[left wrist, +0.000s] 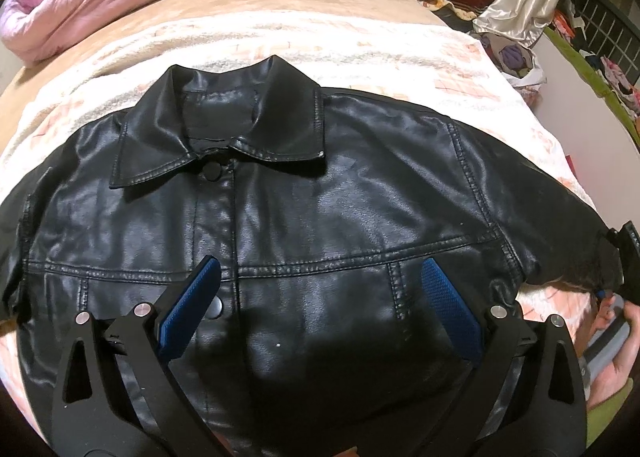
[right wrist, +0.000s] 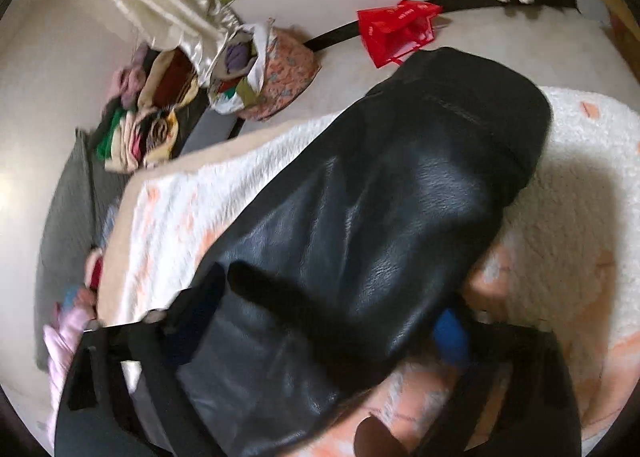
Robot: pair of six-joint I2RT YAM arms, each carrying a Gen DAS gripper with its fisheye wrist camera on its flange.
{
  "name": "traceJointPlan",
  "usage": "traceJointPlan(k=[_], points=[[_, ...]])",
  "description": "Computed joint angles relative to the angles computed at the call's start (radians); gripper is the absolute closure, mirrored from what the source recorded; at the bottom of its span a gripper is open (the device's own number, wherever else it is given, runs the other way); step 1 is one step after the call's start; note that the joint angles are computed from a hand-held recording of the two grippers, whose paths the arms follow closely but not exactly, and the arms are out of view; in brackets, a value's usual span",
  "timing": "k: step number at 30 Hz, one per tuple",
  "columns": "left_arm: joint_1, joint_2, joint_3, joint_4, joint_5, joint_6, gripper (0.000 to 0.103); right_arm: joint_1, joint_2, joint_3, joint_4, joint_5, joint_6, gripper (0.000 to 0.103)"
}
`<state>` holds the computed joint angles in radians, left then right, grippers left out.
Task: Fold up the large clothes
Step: 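Grasp the sleeve nearest the right tool and fold it across the jacket body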
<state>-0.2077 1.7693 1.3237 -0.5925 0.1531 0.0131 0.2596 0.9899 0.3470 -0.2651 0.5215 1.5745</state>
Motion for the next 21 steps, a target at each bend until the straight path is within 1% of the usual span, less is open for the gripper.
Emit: traceJointPlan(k=[1,3,4,5,6,7,9,13,16,19,21], points=[[0.000,0.001,0.002,-0.001,0.003,-0.004,0.009,-0.024,0.000,-0.003,0.017,-0.015,-0.013,0.035],[-0.003,-0.001,0.003,-0.002,0.002,-0.007,0.009,-0.090,-0.004,-0.016,0.081,-0.071,-0.062,0.044],[-0.006,-0.004,0.004,-0.003,0.002,-0.007,0.009,-0.106,-0.016,-0.024,0.103,-0.085,-0.076,0.058],[-0.006,-0.006,0.005,-0.006,0.001,-0.006,0.009,-0.131,-0.035,-0.043,0.163,-0.115,-0.108,0.066],[-0.005,-0.008,0.008,-0.009,0.002,-0.006,0.009,-0.136,-0.050,-0.049,0.181,-0.128,-0.119,0.077],[-0.003,-0.011,0.008,-0.011,0.005,-0.006,0.009,-0.137,-0.062,-0.048,0.199,-0.131,-0.137,0.084],[0.010,-0.013,0.019,-0.024,0.016,-0.004,0.009,-0.128,-0.090,-0.027,0.217,-0.130,-0.200,0.091],[0.046,-0.019,0.040,-0.048,0.045,0.009,0.009,-0.053,-0.109,0.035,0.258,-0.109,-0.312,0.092],[0.083,-0.022,0.058,-0.064,0.059,0.016,0.009,0.069,-0.070,0.133,0.262,-0.045,-0.412,0.092],[0.133,-0.023,0.077,-0.075,0.098,0.020,0.009,0.187,-0.047,0.207,0.258,0.024,-0.519,0.092],[0.166,-0.023,0.085,-0.083,0.119,0.025,0.009,0.275,0.000,0.277,0.256,0.078,-0.596,0.092]])
